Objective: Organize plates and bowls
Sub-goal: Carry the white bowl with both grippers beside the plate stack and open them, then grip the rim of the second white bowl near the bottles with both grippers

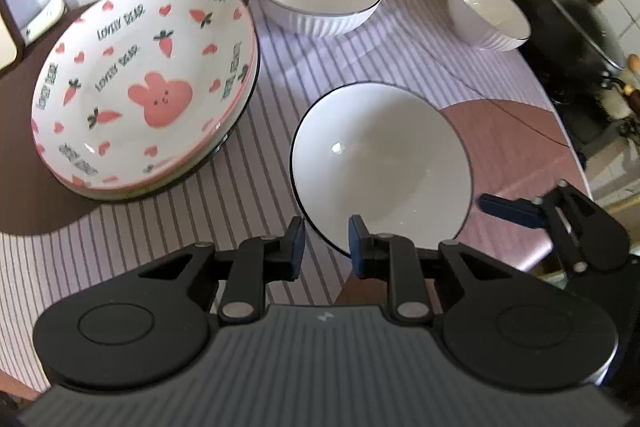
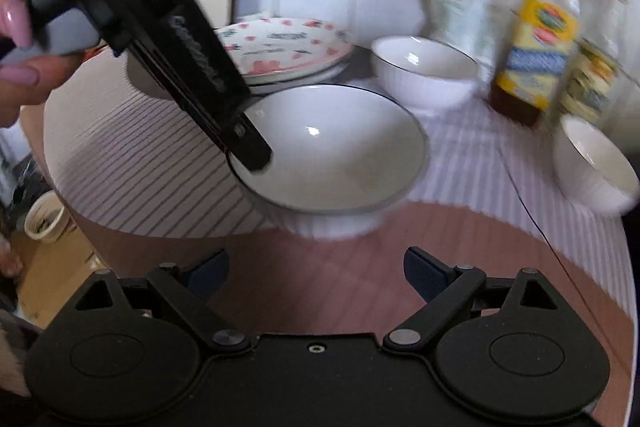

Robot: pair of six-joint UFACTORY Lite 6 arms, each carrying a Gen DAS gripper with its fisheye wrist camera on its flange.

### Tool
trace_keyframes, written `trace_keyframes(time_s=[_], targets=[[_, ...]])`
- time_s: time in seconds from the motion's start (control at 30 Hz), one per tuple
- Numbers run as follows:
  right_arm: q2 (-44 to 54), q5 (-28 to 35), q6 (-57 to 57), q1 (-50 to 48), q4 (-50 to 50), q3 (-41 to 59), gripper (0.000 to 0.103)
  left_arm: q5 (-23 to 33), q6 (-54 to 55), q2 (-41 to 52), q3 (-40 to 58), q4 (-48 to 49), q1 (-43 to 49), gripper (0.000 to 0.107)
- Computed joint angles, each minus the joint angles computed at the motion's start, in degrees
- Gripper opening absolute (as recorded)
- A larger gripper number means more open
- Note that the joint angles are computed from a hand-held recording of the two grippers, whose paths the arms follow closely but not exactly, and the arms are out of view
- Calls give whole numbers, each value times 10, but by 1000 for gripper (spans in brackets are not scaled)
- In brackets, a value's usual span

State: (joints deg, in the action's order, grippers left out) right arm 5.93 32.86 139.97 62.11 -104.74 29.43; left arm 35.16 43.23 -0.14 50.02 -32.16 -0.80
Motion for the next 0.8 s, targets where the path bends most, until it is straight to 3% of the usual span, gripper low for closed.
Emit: trace_keyframes(time_s=[0.1, 0.2, 0.3, 0.57, 0.8], targets=[[-68, 14, -65, 19, 138, -15, 96, 46, 56, -3, 17, -18, 29, 23], [-152, -20, -149, 2, 298, -28, 96, 111, 99, -3, 41, -30, 65, 23], [-226, -12, -176, 2, 410, -36, 95, 133, 123, -20, 54, -18, 86, 23], [-227, 126, -183, 54, 507, 58, 92, 215, 204, -10, 143, -20, 149, 23], [-199, 181, -193, 43, 521, 143, 91, 276, 243, 32, 239, -25, 176, 28]])
